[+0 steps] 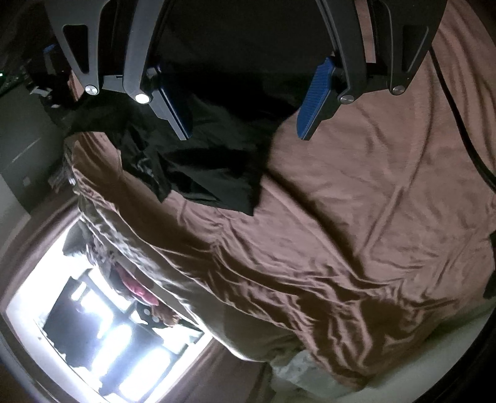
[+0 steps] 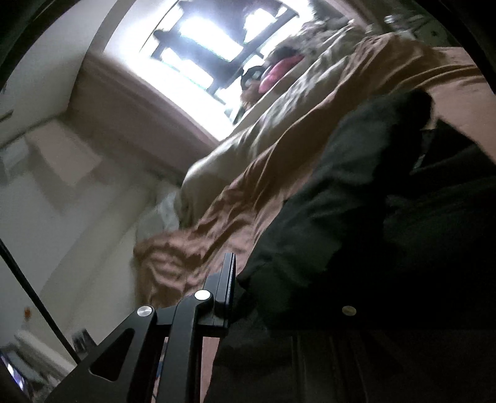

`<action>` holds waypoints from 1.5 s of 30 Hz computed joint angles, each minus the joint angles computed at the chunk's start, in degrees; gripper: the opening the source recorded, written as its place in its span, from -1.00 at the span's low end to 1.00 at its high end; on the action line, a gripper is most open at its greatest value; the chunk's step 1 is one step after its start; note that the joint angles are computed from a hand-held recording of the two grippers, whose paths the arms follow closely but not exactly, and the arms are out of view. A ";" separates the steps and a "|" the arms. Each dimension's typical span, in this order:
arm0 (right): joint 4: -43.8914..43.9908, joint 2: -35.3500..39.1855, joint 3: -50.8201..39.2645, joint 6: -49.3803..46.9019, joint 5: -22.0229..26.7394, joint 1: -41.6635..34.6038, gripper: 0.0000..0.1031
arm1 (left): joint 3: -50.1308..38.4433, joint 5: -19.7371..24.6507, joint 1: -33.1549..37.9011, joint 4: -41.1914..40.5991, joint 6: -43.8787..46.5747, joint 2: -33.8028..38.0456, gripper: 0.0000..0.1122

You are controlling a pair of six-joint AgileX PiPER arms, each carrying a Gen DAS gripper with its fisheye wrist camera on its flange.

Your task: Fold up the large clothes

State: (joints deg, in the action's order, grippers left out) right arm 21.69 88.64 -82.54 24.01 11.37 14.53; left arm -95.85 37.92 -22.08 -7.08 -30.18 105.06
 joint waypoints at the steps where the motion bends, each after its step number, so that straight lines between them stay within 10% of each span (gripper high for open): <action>1: 3.44 2.49 -3.19 -4.28 2.90 -0.12 -0.78 | 0.38 -0.26 0.43 -0.39 0.00 -0.16 0.26; 9: 8.21 15.56 -20.62 -4.80 22.66 -4.16 -0.54 | 3.00 -1.55 2.88 -0.77 -2.01 -1.30 0.26; 11: 14.80 15.43 -19.61 -9.13 22.52 -6.07 0.81 | 3.41 -1.73 3.21 -1.05 -2.01 -1.35 0.26; 12: 18.07 15.28 -19.20 -11.43 22.69 -7.12 1.00 | 3.51 -1.78 3.22 -0.82 -2.32 -1.34 0.26; 18: 33.05 7.90 -6.63 -24.57 20.98 -11.41 1.00 | 1.26 -0.32 1.38 0.86 -2.37 -0.04 0.26; 28: 17.41 -4.31 3.94 -13.47 20.82 -17.55 1.00 | -5.18 4.13 -3.66 2.39 3.16 4.42 0.26; 34: 15.10 -8.34 8.54 -9.90 22.80 -23.38 0.46 | -9.82 8.44 -5.47 4.04 2.66 9.39 0.26; 42: 19.41 -15.54 16.27 -5.91 23.73 -32.17 0.26 | -15.16 10.66 -7.40 4.78 0.26 15.78 0.26; 45: 22.27 -18.03 20.41 -4.88 20.63 -32.21 0.10 | -14.08 8.13 -6.61 -0.16 1.28 16.06 -0.17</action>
State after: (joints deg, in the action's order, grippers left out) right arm 43.96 70.61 -62.12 19.14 32.00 -17.68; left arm -109.93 46.05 -28.69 -7.24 -28.89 121.11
